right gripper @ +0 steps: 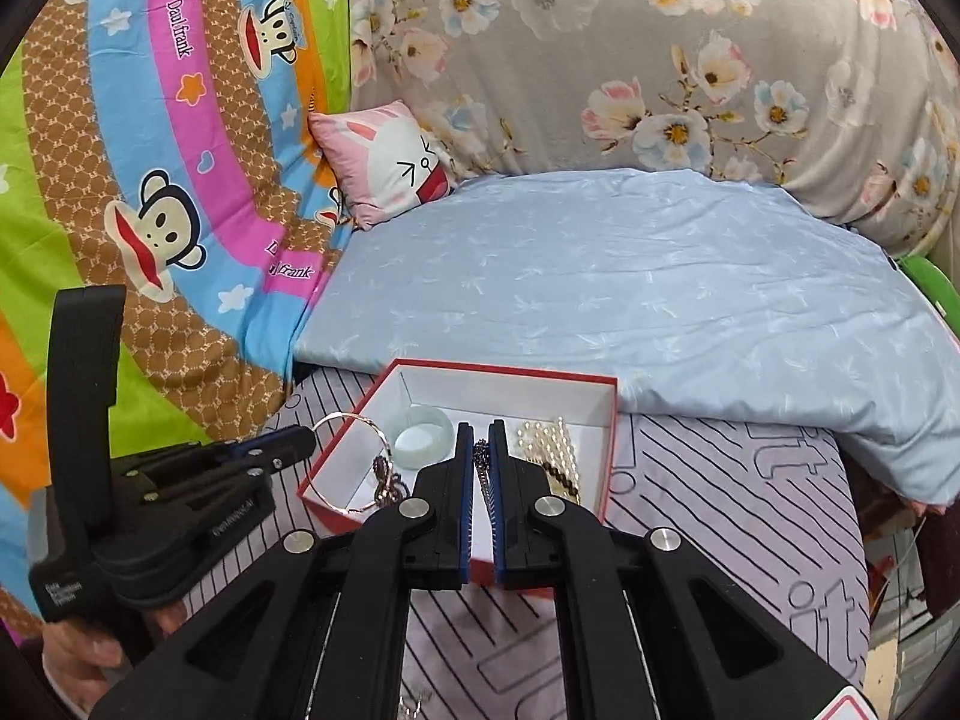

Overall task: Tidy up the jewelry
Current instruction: 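Carry the gold bangle and silver pendant into the red box and open both tools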

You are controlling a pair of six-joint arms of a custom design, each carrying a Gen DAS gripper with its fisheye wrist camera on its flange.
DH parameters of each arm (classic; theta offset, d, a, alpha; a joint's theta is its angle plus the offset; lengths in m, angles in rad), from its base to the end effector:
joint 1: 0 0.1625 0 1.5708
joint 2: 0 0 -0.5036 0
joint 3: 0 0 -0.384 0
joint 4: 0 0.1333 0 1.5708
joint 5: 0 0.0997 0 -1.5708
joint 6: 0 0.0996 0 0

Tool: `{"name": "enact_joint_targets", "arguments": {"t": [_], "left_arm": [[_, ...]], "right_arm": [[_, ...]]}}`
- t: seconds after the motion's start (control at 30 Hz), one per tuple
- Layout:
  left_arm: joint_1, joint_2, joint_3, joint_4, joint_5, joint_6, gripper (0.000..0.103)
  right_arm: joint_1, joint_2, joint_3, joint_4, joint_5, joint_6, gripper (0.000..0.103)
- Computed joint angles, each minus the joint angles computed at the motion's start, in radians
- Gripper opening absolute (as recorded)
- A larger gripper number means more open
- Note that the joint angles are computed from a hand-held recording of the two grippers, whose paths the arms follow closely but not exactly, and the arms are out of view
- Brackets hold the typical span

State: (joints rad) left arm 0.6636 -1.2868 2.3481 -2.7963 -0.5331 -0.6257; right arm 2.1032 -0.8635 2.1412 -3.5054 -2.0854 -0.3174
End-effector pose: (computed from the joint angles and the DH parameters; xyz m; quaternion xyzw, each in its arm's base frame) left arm -0.2078 -0.4405 0.2771 0.0811 0.8626 -0.3941 0.3066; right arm 0.3620 -0.4484 0.1699 0.3026 -0.8678 0.3360 0.2060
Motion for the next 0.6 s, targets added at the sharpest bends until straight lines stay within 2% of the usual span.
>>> {"name": "enact_joint_targets", "arguments": {"t": [0.13,0.3,0.6], "left_arm": [[0.05,0.047,-0.027,-0.073,-0.022,0.067,0.001],[0.094,0.088,-0.042,-0.112,-0.038,0.094,0.001],[0.139,0.127,-0.06,-0.144,-0.047,0.124,0.0]], "right_arm": [[-0.018,0.04,-0.041,0.026,0.007,-0.002,0.004],[-0.044,0.076,-0.06,0.036,0.016,0.002,0.004],[-0.084,0.117,-0.08,0.058,0.014,0.015,0.004]]}}
